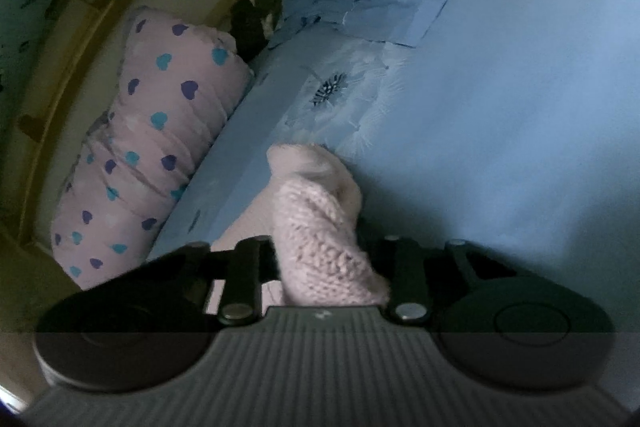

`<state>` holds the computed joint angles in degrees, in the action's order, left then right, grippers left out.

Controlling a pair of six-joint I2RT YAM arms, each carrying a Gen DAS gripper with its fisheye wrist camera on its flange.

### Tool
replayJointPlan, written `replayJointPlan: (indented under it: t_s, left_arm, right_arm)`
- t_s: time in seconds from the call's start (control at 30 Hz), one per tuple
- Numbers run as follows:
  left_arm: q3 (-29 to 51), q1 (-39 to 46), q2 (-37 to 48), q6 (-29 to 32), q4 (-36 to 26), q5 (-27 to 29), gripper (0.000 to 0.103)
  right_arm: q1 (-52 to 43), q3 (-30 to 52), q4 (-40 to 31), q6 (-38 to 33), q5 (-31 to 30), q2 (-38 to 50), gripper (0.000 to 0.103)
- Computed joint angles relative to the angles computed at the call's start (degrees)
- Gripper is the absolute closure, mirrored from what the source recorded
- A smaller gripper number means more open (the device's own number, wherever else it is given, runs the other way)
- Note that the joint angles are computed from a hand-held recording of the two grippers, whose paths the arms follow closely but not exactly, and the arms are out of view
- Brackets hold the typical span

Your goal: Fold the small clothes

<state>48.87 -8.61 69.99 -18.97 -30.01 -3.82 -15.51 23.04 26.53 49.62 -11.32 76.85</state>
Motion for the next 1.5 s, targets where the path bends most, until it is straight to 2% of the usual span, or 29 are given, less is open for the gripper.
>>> replayJointPlan:
  t_s: [0.33, 0.63, 0.8, 0.97, 1.17, 1.27, 1.33, 1.5]
  left_arm:
    - [0.5, 1.3, -0.6, 0.0, -0.3, -0.9, 0.024]
    - [0.5, 2.7, -1.2, -0.2, -0.8, 0.1, 0.024]
    - [0.4, 2.4, -1.3, -0.1, -0.6, -0.5, 0.024]
    - [0.1, 2.2, -2.1, 1.2, -0.6, -1.9, 0.024]
    - [0.2, 4.5, -2.9, 1.3, -1.0, -0.3, 0.024]
    - [0.3, 6.6, -3.7, 1.8, -1.4, 0.7, 0.024]
    - [0.3, 8.5, -4.4, 2.2, -1.7, 1.6, 0.024]
    - [0.2, 13.5, -5.2, 2.5, -2.4, 3.6, 0.024]
  right_arm:
    - [4.6, 2.3, -4.9, -3.5, 1.7, -7.0, 0.076]
    - [16.6, 8.2, -9.1, -6.1, 5.5, -11.0, 0.076]
    - [25.4, 10.8, -9.3, -8.6, 8.0, -8.5, 0.076]
    - [33.3, 12.1, -8.0, -11.8, 12.2, -1.3, 0.076]
    - [36.3, 11.6, -6.7, -13.8, 14.8, 2.7, 0.077]
    - [35.3, 13.1, -8.1, -10.5, 13.9, 2.1, 0.077]
    - [35.9, 14.7, -8.5, -9.8, 15.4, 1.4, 0.077]
    - [42.7, 16.9, -6.8, -19.0, 20.4, 0.4, 0.077]
